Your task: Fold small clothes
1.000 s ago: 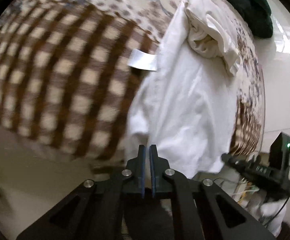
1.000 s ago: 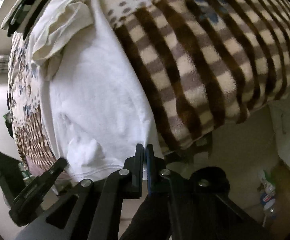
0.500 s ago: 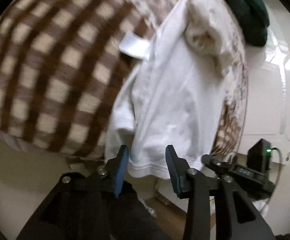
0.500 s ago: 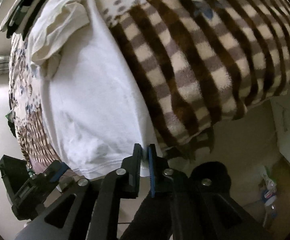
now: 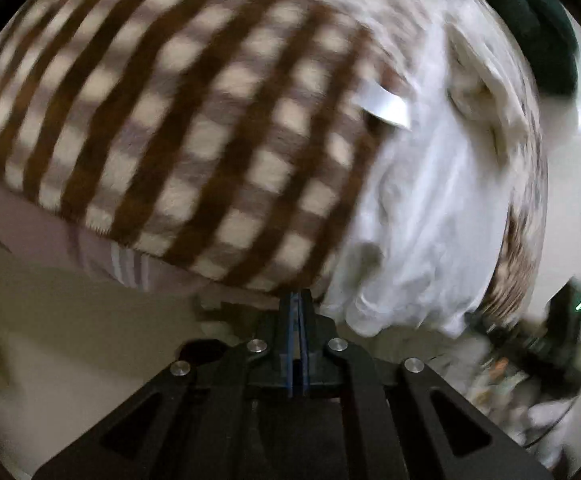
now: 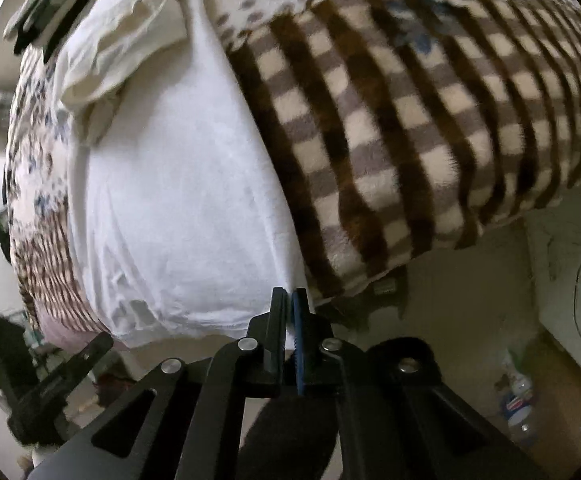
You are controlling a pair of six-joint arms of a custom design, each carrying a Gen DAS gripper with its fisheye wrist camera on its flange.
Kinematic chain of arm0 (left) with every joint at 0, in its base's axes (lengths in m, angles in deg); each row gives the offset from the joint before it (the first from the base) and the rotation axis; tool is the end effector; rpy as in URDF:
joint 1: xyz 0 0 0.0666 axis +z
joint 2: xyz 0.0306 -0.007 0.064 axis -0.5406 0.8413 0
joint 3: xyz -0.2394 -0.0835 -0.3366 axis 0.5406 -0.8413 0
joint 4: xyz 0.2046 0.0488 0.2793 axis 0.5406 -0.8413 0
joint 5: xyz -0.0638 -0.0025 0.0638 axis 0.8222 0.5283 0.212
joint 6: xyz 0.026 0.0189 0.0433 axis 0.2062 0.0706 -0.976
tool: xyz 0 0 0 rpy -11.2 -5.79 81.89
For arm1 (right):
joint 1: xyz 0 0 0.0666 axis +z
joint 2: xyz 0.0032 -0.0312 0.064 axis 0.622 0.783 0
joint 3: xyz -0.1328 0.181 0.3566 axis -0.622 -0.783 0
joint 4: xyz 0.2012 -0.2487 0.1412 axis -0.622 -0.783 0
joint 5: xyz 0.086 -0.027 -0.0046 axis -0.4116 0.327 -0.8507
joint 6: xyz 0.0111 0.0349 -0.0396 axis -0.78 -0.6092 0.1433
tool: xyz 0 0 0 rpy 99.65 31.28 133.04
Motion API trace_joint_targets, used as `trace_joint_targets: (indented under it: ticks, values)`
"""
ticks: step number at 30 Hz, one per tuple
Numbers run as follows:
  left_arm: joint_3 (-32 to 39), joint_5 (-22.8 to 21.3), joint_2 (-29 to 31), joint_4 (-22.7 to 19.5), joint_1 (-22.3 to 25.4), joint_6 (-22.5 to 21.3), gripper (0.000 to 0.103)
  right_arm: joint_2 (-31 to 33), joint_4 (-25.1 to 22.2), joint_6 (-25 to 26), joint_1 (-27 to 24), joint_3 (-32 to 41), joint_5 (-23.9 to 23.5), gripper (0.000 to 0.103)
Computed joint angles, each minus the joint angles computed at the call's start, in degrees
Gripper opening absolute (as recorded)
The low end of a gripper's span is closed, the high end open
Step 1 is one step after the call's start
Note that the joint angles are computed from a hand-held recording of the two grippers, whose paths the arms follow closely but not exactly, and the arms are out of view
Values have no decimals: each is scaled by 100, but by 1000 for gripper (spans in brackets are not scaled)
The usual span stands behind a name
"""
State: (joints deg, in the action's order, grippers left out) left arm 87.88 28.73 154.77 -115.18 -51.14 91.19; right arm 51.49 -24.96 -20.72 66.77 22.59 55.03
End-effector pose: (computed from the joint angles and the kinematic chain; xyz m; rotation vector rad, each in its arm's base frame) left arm 0.4264 -0.1587 0.3628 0.5565 -2.9279 0.7214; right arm 0.4489 0.2543 0.3875 -0.4957 -2.9172 -0.4626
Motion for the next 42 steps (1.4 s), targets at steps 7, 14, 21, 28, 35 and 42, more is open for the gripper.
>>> trace_joint_targets:
  ticks: [7,14,21,28,35,42]
  values:
    - [-438,889,-168,1627,170,394,60,-290,642,-218,-283,-525,-681,44]
    - [-262,1184,511,1474,-116,63,60,-300,1818,-401,-459,-1281,-1555,47]
    - [-589,1045,108,1927,-83,286,6,-366,2233,-453,-425,-1498,-1655,14]
    - [-244,864,-152,1697,-187,485,5,-443,1862,-178,-381,-1052,-1809,10]
    - [918,1195,252,2116,112,1192,5,-460,2349,-655,-603,-472,-2212,9]
    - [3351,1196,1965,2322,434,1279,5,748,2395,-500,-1017,1844,-1839,9]
